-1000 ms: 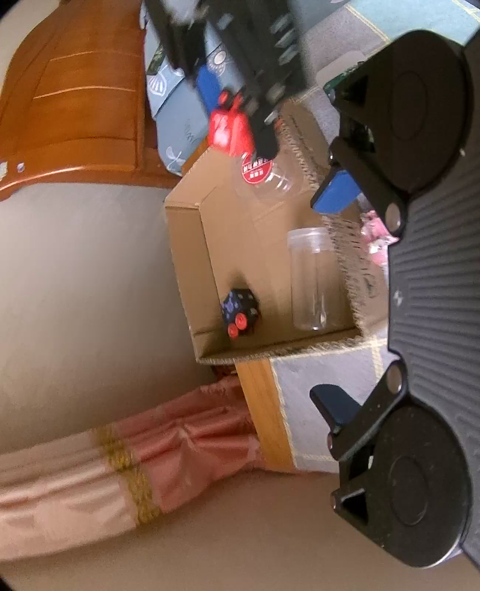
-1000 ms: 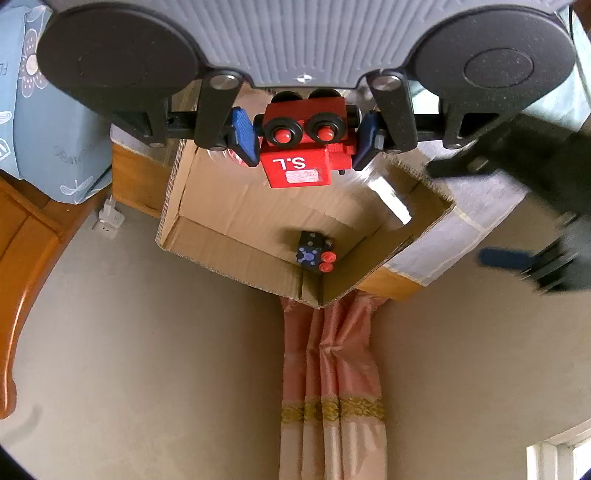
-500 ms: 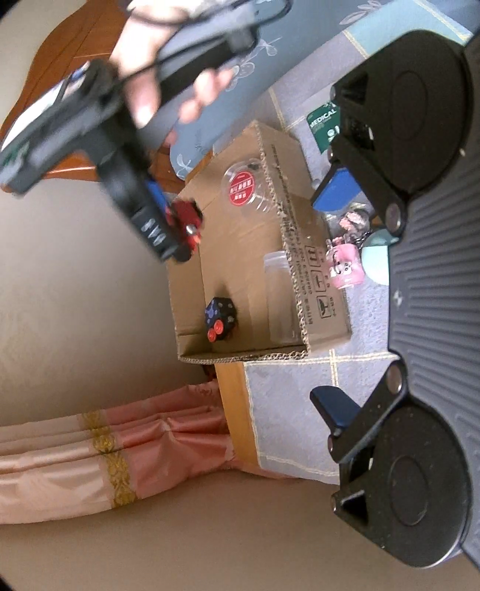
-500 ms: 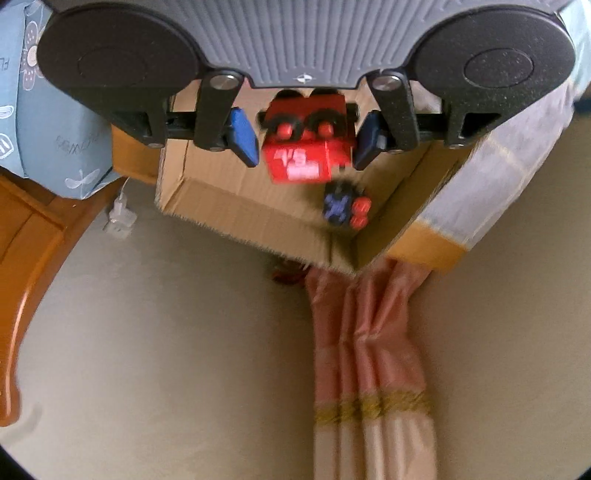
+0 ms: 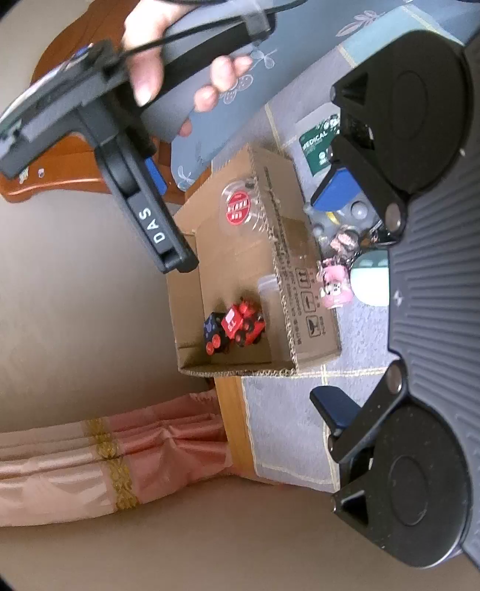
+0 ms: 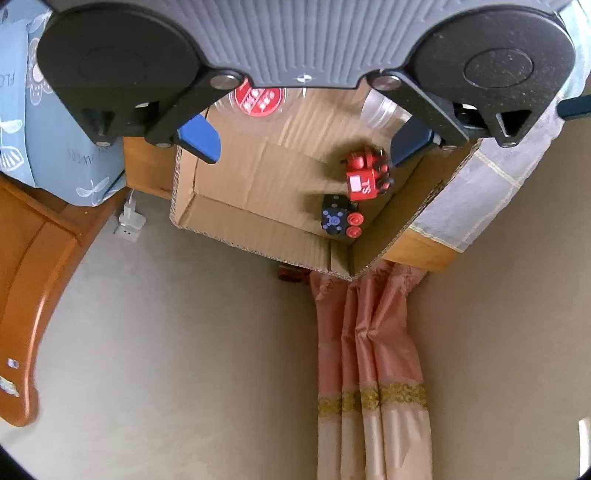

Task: Organize rigid objects
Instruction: 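Move both tools back from the box toward the capsule bottle and white bottle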

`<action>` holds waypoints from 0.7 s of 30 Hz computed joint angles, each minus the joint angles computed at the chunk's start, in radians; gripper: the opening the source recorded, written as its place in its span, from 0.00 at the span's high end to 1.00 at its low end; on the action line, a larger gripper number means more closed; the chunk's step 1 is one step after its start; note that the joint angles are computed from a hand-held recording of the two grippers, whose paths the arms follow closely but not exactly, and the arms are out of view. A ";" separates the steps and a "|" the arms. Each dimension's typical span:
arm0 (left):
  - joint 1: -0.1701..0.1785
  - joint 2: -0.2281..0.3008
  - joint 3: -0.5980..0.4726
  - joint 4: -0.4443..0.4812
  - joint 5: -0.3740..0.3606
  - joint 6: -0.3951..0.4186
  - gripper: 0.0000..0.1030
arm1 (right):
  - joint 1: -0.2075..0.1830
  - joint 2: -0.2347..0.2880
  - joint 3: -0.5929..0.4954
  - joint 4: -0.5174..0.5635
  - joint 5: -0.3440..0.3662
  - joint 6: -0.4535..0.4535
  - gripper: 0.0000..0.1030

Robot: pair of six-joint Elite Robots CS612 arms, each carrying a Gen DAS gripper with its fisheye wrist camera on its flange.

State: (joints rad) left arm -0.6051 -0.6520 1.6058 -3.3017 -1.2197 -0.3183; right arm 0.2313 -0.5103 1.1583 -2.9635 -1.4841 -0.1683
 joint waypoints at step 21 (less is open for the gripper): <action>-0.013 0.007 0.092 -0.050 0.055 -0.153 0.02 | -0.009 -0.055 0.389 -0.428 -0.111 0.121 0.00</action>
State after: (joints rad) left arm -0.6182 -0.6447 1.6980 -3.3516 -1.1645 -0.4717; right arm 0.2227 -0.5652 1.5470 -3.3911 -1.5956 -0.0472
